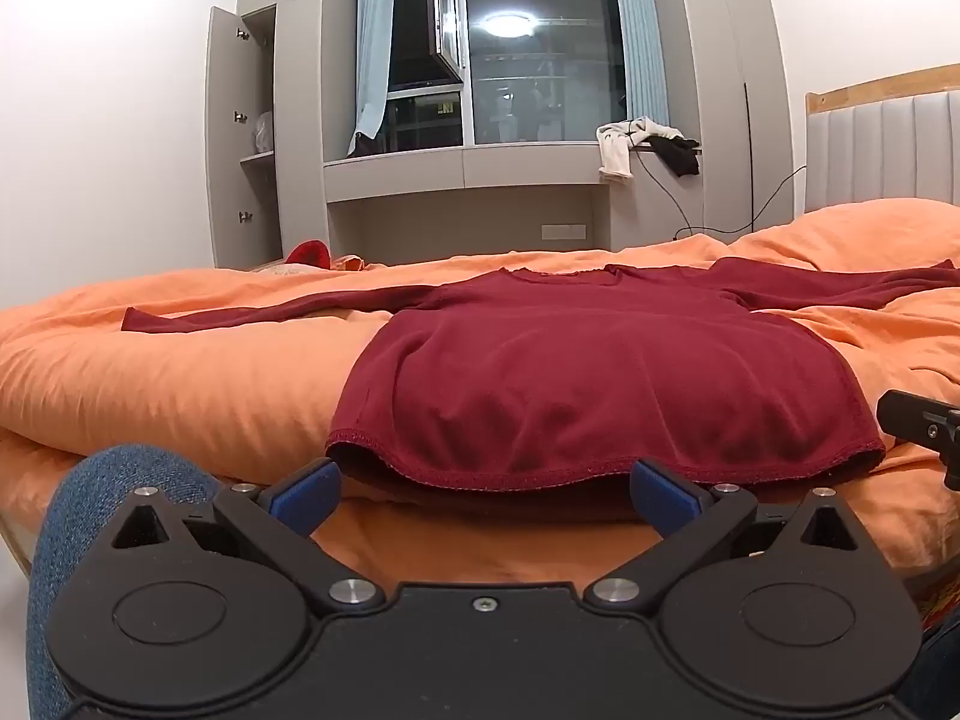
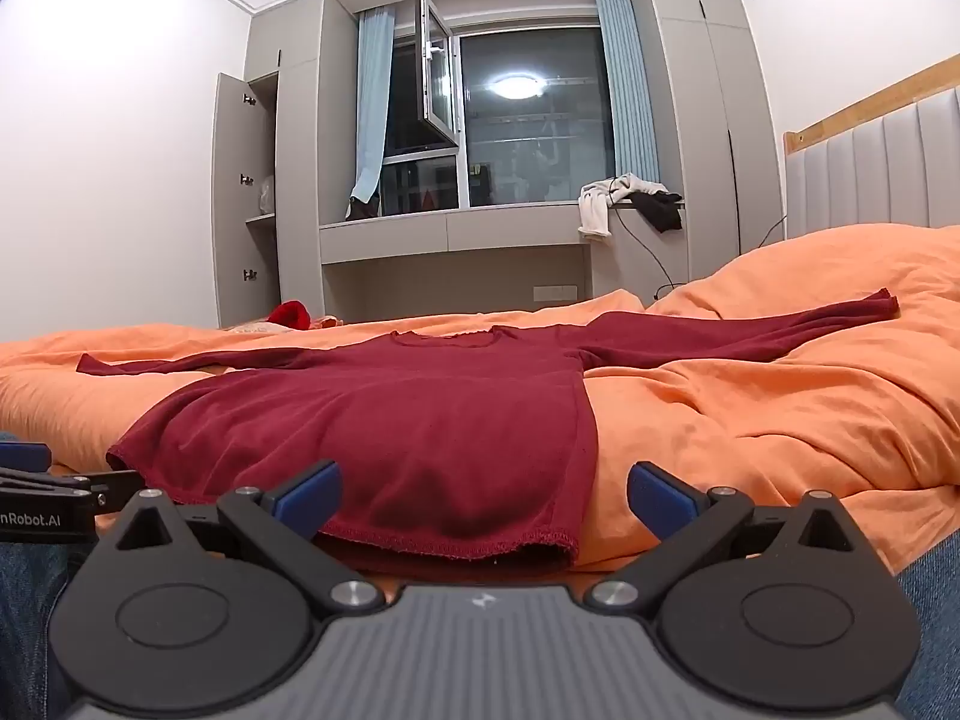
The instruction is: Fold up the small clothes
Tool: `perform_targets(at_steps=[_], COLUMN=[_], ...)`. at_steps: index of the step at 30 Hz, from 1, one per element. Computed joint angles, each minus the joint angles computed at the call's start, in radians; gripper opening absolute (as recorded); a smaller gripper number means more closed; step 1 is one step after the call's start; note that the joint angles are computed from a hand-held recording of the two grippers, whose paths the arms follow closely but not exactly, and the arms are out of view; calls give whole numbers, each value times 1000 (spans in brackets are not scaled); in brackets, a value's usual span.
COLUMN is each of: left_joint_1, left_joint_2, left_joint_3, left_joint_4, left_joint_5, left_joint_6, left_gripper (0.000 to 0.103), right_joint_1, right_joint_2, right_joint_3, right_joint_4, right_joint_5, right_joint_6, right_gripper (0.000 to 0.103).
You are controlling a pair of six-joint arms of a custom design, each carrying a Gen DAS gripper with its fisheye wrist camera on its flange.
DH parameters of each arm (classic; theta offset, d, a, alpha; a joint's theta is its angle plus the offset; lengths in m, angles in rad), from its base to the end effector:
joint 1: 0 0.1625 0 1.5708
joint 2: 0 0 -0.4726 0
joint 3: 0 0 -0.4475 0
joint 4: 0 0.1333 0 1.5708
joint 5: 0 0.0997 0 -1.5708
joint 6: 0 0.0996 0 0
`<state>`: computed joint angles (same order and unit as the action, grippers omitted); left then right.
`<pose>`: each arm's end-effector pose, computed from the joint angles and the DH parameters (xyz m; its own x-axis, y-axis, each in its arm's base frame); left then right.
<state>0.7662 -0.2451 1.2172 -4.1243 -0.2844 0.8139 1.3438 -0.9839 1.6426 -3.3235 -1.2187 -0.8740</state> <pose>-0.3727 -0.6764 0.0075 -0.6140 -0.3235 -0.7199 0.6389 0.3318 -0.6940 -0.0042 -0.7630 0.3278 -0.7104 -0.3990 0.5798 -0.6880 0.2200 -0.6916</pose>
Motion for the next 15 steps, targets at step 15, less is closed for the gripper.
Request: perform_targets(at_steps=[15], left_joint_1=[-4], left_joint_2=[-1], left_joint_3=[12], left_joint_4=[-4], left_joint_5=[-6], left_joint_6=[-6], left_gripper=[102], right_joint_1=[-3], right_joint_2=[-2], right_joint_3=[8], right_joint_4=[-9], right_joint_5=[-5], right_joint_6=[-2], right_gripper=[103])
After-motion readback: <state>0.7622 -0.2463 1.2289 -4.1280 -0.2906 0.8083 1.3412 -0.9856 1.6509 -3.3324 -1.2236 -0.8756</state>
